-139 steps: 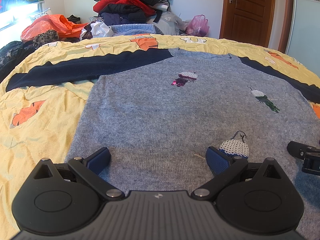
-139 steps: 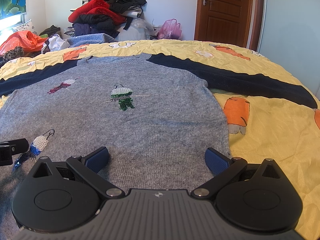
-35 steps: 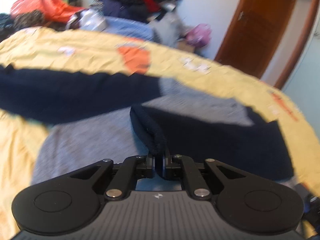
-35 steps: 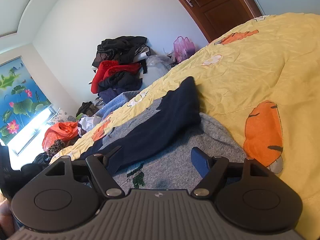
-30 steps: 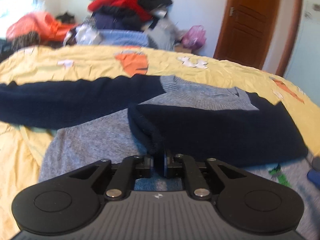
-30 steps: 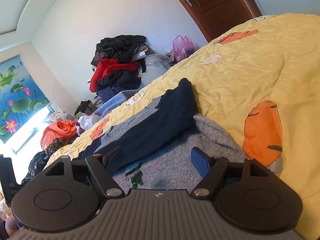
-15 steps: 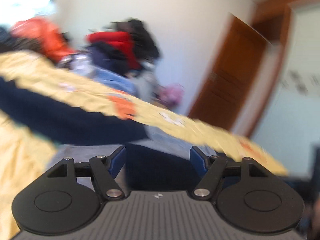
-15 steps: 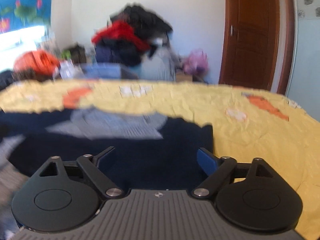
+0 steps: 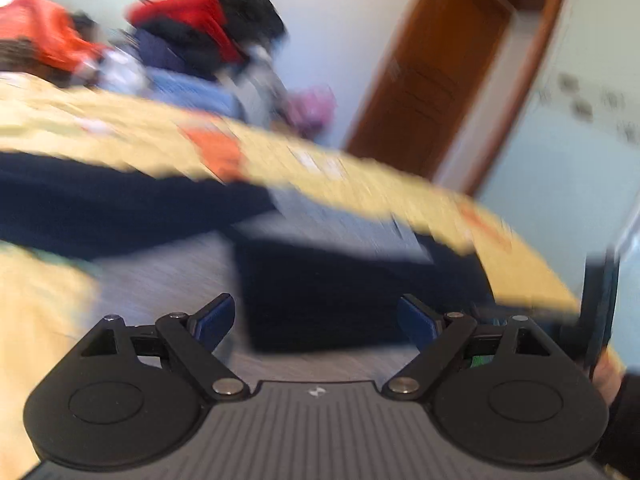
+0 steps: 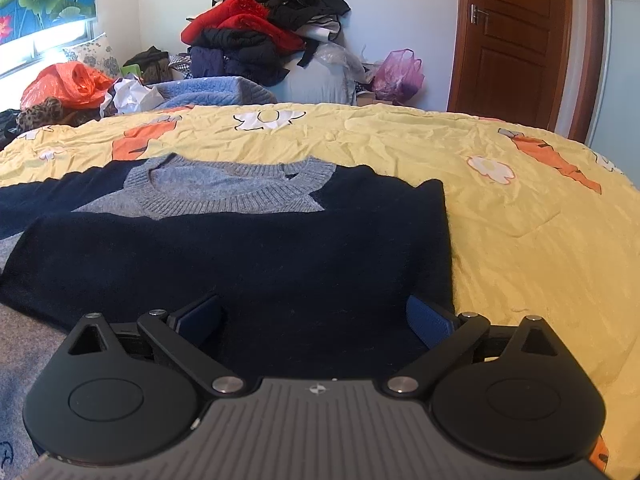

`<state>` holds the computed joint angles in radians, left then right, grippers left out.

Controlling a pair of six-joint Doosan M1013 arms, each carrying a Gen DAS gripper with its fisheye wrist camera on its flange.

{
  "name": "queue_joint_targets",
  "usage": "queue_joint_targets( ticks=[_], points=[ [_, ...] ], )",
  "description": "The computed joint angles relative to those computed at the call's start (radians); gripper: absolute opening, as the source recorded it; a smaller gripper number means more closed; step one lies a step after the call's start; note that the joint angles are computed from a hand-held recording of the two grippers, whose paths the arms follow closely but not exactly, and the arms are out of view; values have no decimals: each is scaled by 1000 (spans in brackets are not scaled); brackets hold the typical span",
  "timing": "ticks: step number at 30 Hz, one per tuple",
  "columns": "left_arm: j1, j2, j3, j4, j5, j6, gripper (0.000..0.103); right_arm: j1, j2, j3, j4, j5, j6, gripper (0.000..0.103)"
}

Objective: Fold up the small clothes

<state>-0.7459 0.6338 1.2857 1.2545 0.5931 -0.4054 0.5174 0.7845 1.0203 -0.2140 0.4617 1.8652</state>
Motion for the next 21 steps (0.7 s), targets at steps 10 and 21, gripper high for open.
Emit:
queue_joint_targets(
  ticks=[10, 21],
  points=[
    [120, -199, 323, -34, 383, -808, 92, -2, -3, 4, 19, -8, -13, 101],
    [195, -207, 385, 144, 273, -961, 87, -2, -1, 1, 28, -6, -22, 103]
  ],
)
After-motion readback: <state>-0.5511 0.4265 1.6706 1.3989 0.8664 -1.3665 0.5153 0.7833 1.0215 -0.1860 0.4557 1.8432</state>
